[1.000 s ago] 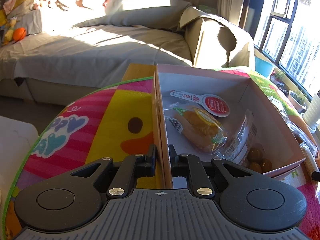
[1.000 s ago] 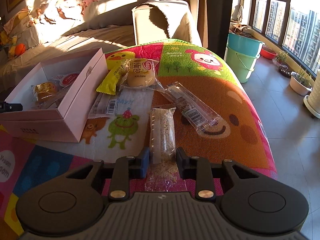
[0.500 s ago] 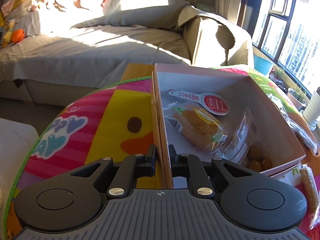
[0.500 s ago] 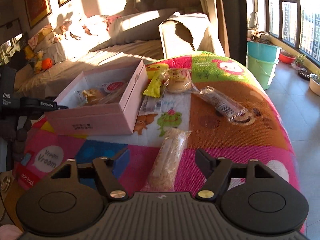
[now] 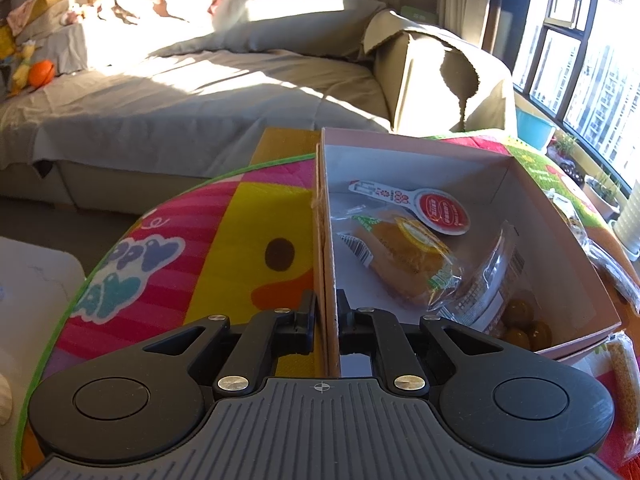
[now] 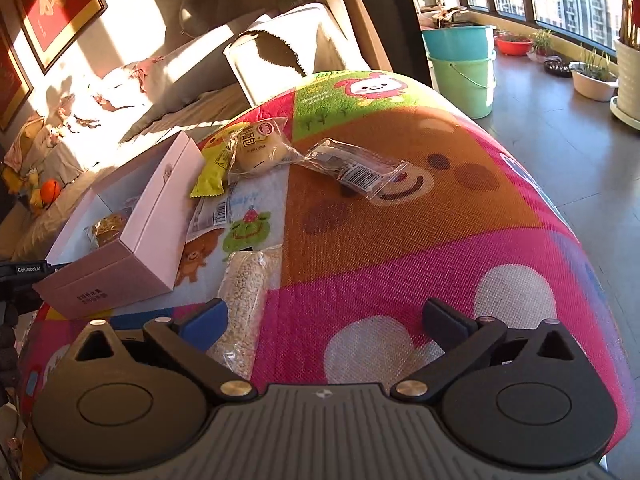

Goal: Organize objects
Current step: 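Lift the clear granola bar packet with the right tool toward the box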

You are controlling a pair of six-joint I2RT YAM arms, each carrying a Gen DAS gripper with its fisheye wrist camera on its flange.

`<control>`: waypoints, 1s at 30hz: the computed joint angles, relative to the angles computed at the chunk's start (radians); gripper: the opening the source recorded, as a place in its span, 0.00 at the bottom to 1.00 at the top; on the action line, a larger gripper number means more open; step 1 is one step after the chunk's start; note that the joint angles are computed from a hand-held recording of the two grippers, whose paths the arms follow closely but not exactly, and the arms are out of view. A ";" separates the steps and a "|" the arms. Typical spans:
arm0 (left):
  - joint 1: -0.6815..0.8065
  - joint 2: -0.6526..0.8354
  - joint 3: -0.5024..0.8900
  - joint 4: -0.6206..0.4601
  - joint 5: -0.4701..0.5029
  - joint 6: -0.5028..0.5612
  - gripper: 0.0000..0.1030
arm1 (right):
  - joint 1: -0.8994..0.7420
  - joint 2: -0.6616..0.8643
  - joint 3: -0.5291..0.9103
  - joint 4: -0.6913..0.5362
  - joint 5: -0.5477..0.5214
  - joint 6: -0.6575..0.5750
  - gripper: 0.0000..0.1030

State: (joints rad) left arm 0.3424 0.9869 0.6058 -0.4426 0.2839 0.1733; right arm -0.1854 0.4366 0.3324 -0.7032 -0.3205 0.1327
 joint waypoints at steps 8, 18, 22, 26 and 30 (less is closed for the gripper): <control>-0.004 -0.004 -0.006 0.003 -0.010 -0.004 0.10 | 0.078 0.015 -0.001 0.023 0.078 0.040 1.00; -0.001 -0.024 -0.015 -0.004 -0.005 -0.022 0.11 | 0.206 0.028 0.003 0.051 0.193 0.076 1.00; 0.014 -0.030 -0.019 -0.009 0.018 -0.019 0.12 | 0.379 0.023 0.011 0.067 0.338 0.148 0.97; 0.021 -0.036 -0.022 -0.010 0.029 -0.016 0.13 | 0.586 0.058 0.033 0.089 0.449 0.211 0.82; 0.033 -0.039 -0.029 -0.006 0.047 -0.009 0.13 | 0.743 0.208 0.073 0.123 0.533 0.261 0.55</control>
